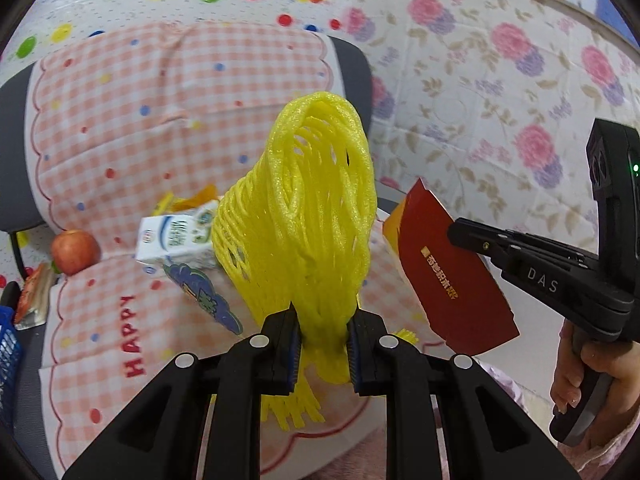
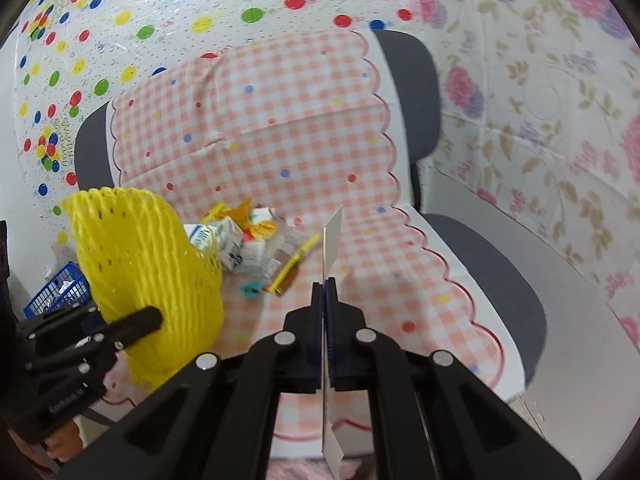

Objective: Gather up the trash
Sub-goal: 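Carry the yellow net and paper strip toward the bin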

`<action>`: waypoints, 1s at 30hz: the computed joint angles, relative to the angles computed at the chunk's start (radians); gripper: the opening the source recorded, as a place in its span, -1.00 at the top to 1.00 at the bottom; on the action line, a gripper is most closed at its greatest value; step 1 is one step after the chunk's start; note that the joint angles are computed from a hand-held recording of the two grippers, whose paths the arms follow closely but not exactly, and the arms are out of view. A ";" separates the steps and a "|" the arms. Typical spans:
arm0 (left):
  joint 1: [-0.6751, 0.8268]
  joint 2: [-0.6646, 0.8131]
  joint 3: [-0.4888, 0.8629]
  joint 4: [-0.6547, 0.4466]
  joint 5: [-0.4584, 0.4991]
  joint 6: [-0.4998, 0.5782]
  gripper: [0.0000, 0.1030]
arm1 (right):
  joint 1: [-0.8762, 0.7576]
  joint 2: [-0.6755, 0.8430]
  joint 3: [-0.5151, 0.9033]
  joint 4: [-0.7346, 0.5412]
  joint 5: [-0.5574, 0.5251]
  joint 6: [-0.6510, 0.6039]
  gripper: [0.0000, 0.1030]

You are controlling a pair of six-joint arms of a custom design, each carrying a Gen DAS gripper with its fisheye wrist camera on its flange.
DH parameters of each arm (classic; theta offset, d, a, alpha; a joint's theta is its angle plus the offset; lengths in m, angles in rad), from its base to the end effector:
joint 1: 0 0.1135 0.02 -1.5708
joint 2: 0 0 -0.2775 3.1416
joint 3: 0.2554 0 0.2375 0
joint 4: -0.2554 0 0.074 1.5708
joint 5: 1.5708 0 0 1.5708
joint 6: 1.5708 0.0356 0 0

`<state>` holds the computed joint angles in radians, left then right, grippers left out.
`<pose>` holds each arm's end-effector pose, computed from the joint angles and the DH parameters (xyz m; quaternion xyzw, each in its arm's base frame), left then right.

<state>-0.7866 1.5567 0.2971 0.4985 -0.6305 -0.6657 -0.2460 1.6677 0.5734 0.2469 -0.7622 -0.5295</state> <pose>0.1688 -0.1395 0.1197 -0.0691 0.8796 -0.0356 0.4692 0.2694 -0.0423 0.1383 -0.2529 0.8409 0.1978 0.4356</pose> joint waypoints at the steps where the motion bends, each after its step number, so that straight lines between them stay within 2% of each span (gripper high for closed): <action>1: -0.019 0.026 0.018 0.001 -0.001 -0.001 0.61 | -0.025 0.002 -0.002 -0.005 -0.010 -0.012 0.96; 5: -0.091 0.096 0.100 -0.012 0.007 0.020 0.61 | -0.154 -0.007 0.001 -0.065 -0.061 -0.078 0.96; 10: -0.173 0.173 0.184 0.027 0.031 0.070 0.61 | -0.360 -0.008 0.021 -0.170 -0.117 -0.208 0.96; 17: -0.258 0.324 0.304 0.092 0.088 0.116 0.60 | -0.607 0.040 0.041 -0.250 -0.141 -0.368 0.96; 21: -0.301 0.420 0.371 0.094 0.125 0.112 0.59 | -0.719 0.093 0.064 -0.298 -0.147 -0.454 0.96; 26: -0.339 0.522 0.454 0.070 0.157 0.109 0.58 | -0.820 0.159 0.088 -0.349 -0.154 -0.539 0.96; 30: -0.346 0.573 0.507 0.036 0.176 0.101 0.56 | -0.839 0.208 0.101 -0.360 -0.140 -0.565 0.96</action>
